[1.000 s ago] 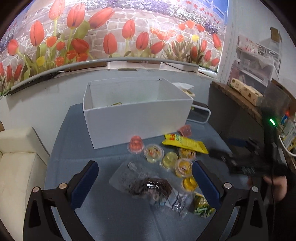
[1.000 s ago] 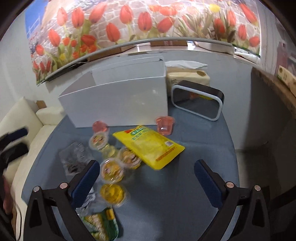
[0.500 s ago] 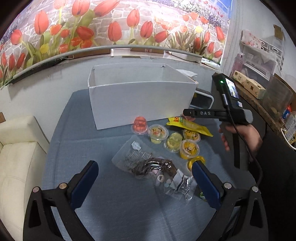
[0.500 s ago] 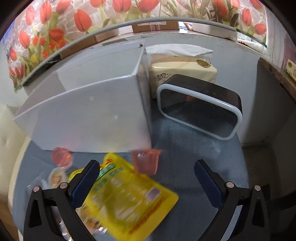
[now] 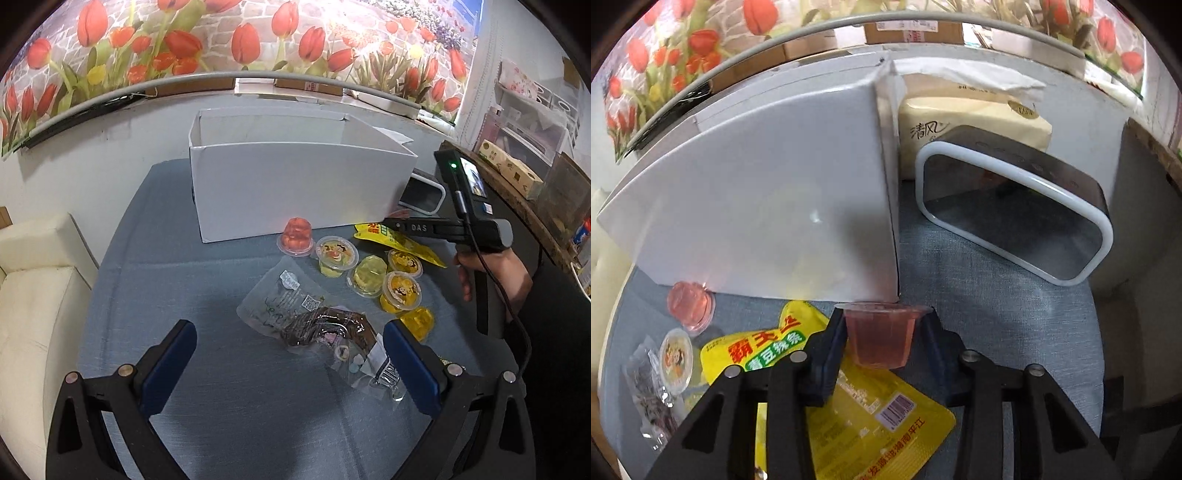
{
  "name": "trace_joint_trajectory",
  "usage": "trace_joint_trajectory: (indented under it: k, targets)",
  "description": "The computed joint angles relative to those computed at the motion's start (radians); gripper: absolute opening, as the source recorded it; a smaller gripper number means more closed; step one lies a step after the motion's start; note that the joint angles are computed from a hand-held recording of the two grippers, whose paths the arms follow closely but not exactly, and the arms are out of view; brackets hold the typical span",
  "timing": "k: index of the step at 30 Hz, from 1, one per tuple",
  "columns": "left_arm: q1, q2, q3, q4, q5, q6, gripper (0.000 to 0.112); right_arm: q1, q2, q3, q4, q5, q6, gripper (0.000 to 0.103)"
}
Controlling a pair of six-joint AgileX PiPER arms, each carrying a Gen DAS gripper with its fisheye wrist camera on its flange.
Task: Organize snacks
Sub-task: 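Grasp a red jelly cup with the right gripper, then grasp a red jelly cup with the left gripper while the right gripper holds its cup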
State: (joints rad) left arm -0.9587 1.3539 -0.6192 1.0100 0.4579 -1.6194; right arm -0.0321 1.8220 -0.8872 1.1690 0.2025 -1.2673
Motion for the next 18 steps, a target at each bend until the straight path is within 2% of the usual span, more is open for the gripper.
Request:
trace_joint_trajectory:
  k: [3,7,12,18]
  targets:
    - [0.0,0.021,-0.014,0.005,0.0,-0.007,0.103,-0.024,-0.043,0.053,0.141,0.012,-0.155,0.035]
    - [-0.002,0.047,-0.038,0.016,0.012,-0.014,0.103,-0.027,-0.106,0.122,0.277,0.0,-0.317,0.036]
    - [0.018,0.061,-0.057,0.02,-0.006,-0.013,0.103,-0.062,-0.209,0.219,0.457,0.043,-0.515,0.036]
    - [0.085,0.103,-0.098,-0.002,-0.069,0.023,0.103,-0.125,-0.389,0.342,0.439,0.133,-0.526,0.036]
